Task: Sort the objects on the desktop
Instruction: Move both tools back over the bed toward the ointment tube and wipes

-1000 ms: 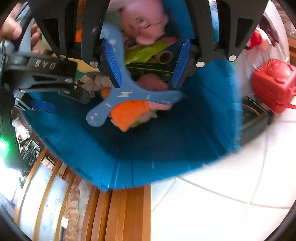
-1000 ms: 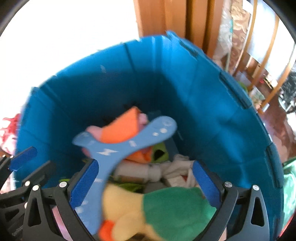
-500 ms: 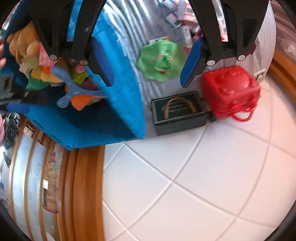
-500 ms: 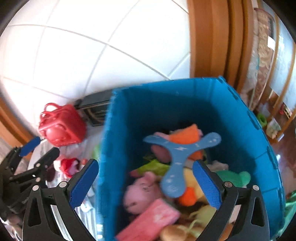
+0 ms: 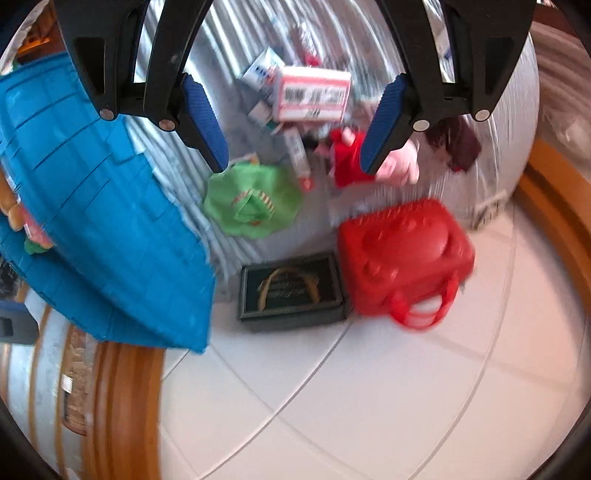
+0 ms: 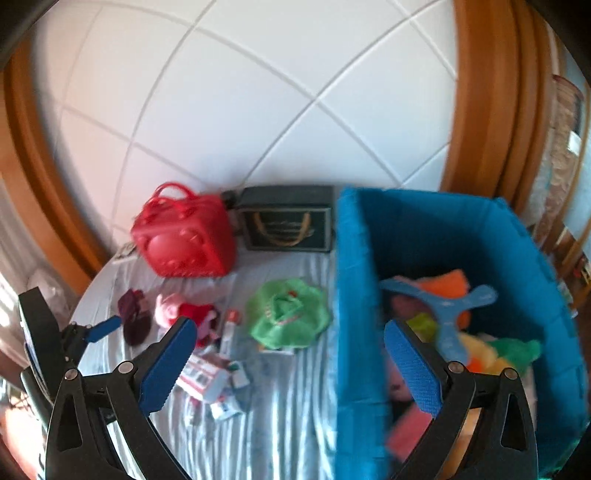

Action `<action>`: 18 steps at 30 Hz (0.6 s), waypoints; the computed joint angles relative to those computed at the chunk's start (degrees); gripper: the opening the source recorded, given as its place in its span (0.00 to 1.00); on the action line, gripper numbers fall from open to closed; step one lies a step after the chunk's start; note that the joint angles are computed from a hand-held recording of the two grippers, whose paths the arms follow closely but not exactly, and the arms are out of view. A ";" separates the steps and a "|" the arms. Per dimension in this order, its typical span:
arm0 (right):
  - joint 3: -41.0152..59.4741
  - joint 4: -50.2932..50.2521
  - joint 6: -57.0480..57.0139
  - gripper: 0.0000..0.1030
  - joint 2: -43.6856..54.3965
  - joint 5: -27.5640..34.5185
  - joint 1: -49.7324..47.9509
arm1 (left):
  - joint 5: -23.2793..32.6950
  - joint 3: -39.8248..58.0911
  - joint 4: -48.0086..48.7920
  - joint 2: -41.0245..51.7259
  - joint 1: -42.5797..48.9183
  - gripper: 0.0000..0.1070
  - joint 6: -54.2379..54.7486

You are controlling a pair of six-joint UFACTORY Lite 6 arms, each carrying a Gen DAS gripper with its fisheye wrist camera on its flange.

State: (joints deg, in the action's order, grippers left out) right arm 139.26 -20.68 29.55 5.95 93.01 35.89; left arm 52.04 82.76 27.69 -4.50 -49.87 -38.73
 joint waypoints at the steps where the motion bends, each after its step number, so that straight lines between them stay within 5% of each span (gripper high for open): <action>1: -6.00 -0.12 2.80 1.00 -2.02 -2.34 2.04 | -1.27 -5.33 -0.16 -3.26 1.79 0.68 -0.68; 12: -58.37 -4.85 22.61 1.00 -13.84 -30.09 14.75 | -18.77 -43.59 -4.95 -18.56 16.99 0.68 -0.01; 18: -78.25 -8.77 32.33 1.00 -14.85 -43.71 16.54 | -30.11 -56.48 8.50 -13.74 12.67 0.68 -20.68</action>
State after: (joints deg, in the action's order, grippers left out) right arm 61.02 -29.45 61.88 -8.90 49.30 52.43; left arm 21.93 26.29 36.19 -18.24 -37.20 -59.41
